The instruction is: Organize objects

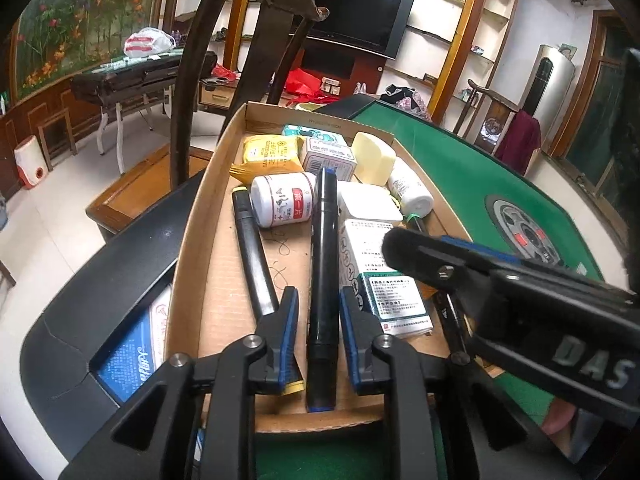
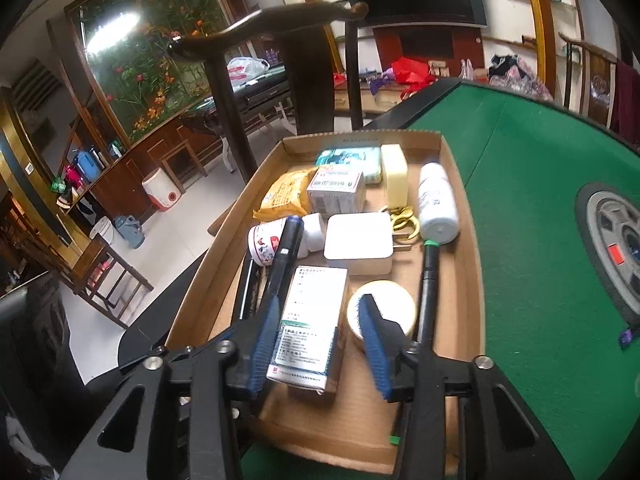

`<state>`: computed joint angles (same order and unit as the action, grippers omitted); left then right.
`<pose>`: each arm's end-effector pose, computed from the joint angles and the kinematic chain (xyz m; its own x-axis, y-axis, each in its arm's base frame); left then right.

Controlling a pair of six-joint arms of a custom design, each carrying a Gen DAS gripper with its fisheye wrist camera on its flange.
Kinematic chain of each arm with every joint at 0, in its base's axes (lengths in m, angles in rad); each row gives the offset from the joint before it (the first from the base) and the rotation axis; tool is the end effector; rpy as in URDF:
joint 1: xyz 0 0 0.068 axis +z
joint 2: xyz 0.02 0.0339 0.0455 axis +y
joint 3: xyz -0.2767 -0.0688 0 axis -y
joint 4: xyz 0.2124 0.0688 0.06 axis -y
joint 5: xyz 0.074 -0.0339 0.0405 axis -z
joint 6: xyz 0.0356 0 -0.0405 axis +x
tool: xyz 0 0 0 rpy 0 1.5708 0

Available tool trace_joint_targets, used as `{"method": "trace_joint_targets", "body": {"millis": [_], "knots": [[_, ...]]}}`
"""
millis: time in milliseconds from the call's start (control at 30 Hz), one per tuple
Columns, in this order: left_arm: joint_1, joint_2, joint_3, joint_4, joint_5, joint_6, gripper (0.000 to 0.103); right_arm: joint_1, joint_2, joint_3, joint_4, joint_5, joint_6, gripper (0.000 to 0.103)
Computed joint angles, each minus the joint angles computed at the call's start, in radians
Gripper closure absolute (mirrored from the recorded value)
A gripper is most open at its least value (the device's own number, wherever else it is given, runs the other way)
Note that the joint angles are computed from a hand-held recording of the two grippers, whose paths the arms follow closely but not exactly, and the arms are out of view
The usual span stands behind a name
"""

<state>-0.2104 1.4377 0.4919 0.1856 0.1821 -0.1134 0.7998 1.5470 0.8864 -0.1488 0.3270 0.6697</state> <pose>0.2287 -0.0554 0.1755 -0.7073 0.0373 -0.7059 0.2553 0.9447 -0.2060 0.2119 0.2016 0.2292 -0.7212 0.1013 -0.6852 -0.0983 0.9643 0.2460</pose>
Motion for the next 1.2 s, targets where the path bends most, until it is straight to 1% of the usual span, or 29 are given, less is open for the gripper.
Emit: {"method": "trace_joint_targets", "body": {"millis": [33, 67, 133, 167, 200, 267, 367, 433, 567, 667, 800, 1033, 1200], "knots": [[-0.007, -0.005, -0.002, 0.002, -0.013, 0.002, 0.077, 0.009, -0.019, -0.013, -0.003, 0.033, 0.009, 0.028], [-0.017, -0.011, -0.006, 0.005, -0.031, 0.003, 0.074, 0.020, -0.042, -0.030, -0.003, 0.067, 0.016, 0.019], [-0.045, -0.028, -0.016, 0.014, -0.085, 0.006, 0.065, 0.044, -0.086, -0.061, -0.002, 0.142, 0.023, 0.014], [-0.058, -0.038, -0.021, 0.018, -0.118, 0.002, 0.050, 0.059, -0.110, -0.076, -0.004, 0.178, 0.024, 0.013], [-0.067, -0.046, -0.027, 0.025, -0.142, -0.001, 0.041, 0.071, -0.124, -0.082, -0.009, 0.199, 0.024, 0.013], [-0.082, -0.071, -0.047, 0.049, -0.176, -0.003, 0.038, 0.094, -0.153, -0.105, -0.017, 0.253, 0.028, 0.009], [-0.104, -0.073, -0.047, 0.045, -0.214, 0.006, 0.037, 0.119, -0.165, -0.121, -0.038, 0.299, 0.044, 0.009], [-0.123, -0.080, -0.048, 0.047, -0.250, 0.007, 0.036, 0.117, -0.170, -0.128, -0.047, 0.300, 0.044, 0.009], [-0.154, -0.096, -0.055, 0.052, -0.309, 0.021, 0.031, 0.119, -0.200, -0.157, -0.046, 0.305, 0.057, 0.009], [-0.154, -0.103, -0.063, 0.063, -0.317, 0.027, 0.028, 0.115, -0.220, -0.167, -0.045, 0.299, 0.063, 0.009], [-0.154, -0.105, -0.066, 0.065, -0.320, 0.026, 0.028, 0.122, -0.228, -0.172, -0.051, 0.313, 0.069, 0.009], [-0.153, -0.114, -0.073, 0.065, -0.327, 0.034, 0.027, 0.105, -0.252, -0.189, -0.055, 0.290, 0.088, 0.009], [-0.166, -0.119, -0.074, 0.062, -0.351, 0.034, 0.027, 0.091, -0.265, -0.196, -0.058, 0.272, 0.099, 0.009]]}}
